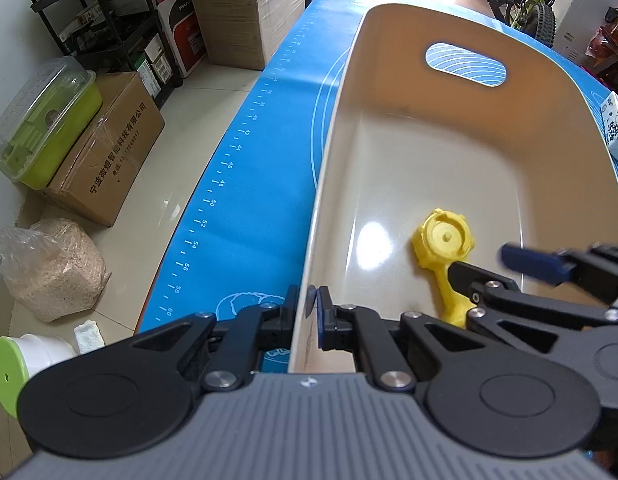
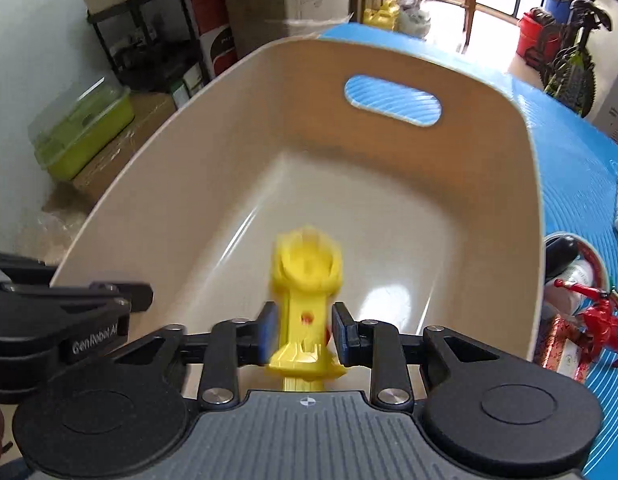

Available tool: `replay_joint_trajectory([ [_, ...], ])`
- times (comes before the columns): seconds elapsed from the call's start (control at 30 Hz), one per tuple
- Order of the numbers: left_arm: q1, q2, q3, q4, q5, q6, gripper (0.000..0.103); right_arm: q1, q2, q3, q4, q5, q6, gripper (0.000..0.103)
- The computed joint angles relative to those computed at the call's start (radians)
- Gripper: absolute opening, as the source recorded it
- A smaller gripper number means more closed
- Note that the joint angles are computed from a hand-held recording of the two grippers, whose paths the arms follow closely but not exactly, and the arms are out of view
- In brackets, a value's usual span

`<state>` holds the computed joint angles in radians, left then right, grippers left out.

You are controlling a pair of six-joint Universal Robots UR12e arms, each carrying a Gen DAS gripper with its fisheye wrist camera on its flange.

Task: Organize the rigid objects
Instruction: 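Carry the yellow toy into the basket and open the right gripper, then move the right gripper to the red action figure and grasp it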

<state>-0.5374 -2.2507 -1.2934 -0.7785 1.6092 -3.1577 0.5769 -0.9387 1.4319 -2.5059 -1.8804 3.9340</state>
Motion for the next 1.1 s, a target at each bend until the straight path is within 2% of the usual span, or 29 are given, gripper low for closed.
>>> replay_joint_trajectory([
  [0.03, 0.0, 0.0, 0.0, 0.0, 0.0, 0.0, 0.01, 0.0, -0.002, 0.003, -0.008, -0.011, 0.0, 0.058],
  [0.13, -0.001, 0.0, 0.001, -0.001, 0.003, 0.0, 0.01, 0.001, -0.014, 0.019, -0.049, -0.024, -0.009, 0.061],
  [0.23, -0.001, -0.001, 0.002, -0.001, 0.003, -0.001, 0.01, 0.004, -0.034, 0.042, -0.111, -0.053, -0.023, 0.068],
  [0.4, -0.002, -0.001, 0.002, -0.003, 0.005, -0.001, 0.01, 0.01, -0.087, 0.107, -0.215, -0.141, -0.044, 0.07],
  [0.53, -0.003, -0.001, 0.003, -0.003, 0.008, -0.001, 0.01, 0.01, -0.129, 0.154, -0.237, -0.218, -0.049, 0.072],
  [0.67, -0.003, -0.002, 0.003, -0.003, 0.008, -0.001, 0.01, -0.003, -0.167, 0.203, -0.213, -0.277, -0.047, 0.073],
  [0.83, -0.003, -0.001, 0.003, -0.003, 0.009, -0.001, 0.01, -0.026, -0.21, 0.264, -0.104, -0.307, 0.005, 0.073],
  [1.0, -0.003, -0.002, 0.003, -0.004, 0.009, -0.001, 0.01, -0.043, -0.227, 0.321, -0.054, -0.284, 0.034, 0.073],
  [1.1, -0.003, -0.001, 0.003, -0.003, 0.008, -0.001, 0.01, -0.046, -0.214, 0.327, -0.03, -0.278, 0.029, 0.073],
])
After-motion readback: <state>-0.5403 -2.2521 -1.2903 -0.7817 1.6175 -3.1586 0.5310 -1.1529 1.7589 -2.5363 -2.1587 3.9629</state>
